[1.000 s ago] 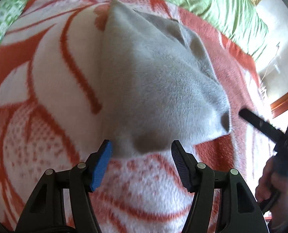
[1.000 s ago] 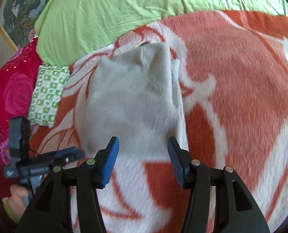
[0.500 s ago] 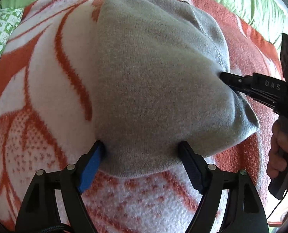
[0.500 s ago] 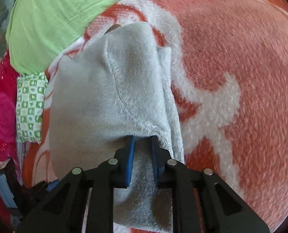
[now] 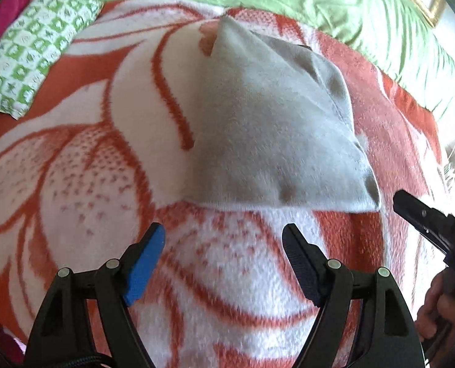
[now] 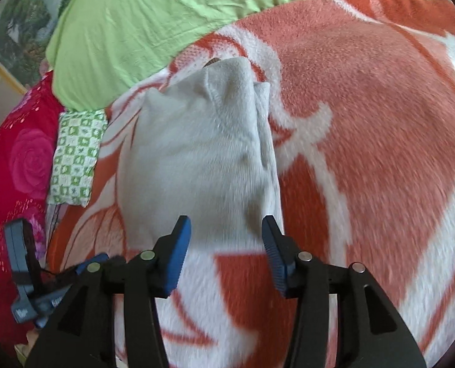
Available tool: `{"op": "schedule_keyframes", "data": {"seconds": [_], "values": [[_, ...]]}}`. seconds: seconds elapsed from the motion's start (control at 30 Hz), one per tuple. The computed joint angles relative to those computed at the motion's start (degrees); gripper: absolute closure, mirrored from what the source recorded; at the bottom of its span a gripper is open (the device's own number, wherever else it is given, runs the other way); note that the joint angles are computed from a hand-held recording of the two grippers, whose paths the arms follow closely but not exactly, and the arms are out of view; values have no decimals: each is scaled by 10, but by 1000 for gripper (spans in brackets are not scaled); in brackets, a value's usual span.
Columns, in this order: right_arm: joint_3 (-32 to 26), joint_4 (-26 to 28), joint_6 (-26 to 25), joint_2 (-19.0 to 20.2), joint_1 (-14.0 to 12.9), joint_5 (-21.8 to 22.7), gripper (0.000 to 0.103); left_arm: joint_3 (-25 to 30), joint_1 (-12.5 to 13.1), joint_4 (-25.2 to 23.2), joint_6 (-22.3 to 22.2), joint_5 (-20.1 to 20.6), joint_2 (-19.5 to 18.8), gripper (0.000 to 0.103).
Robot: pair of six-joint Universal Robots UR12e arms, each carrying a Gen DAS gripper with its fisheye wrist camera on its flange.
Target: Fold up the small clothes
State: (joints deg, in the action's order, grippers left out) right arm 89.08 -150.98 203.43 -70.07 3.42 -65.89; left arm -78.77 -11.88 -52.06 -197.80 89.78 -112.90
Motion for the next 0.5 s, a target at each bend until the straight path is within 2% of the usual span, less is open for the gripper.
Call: {"op": "schedule_keyframes", "data": {"seconds": [0.13, 0.2, 0.27, 0.37, 0.5], "values": [[40, -21, -37, -29, 6, -10, 43, -31, -21, 31, 29, 57, 22, 24], [61, -36, -51, -42, 7, -10, 38, -43, -30, 41, 34, 71, 29, 24], [72, -40, -71, -51, 8, -10, 29, -59, -32, 45, 36, 73, 40, 24], [87, -45, -97, -62, 13, -23, 23, -73, -36, 50, 29, 77, 49, 24], [98, -44, -101, -69, 18, -34, 16, -82, -35, 58, 32, 78, 52, 24]]}}
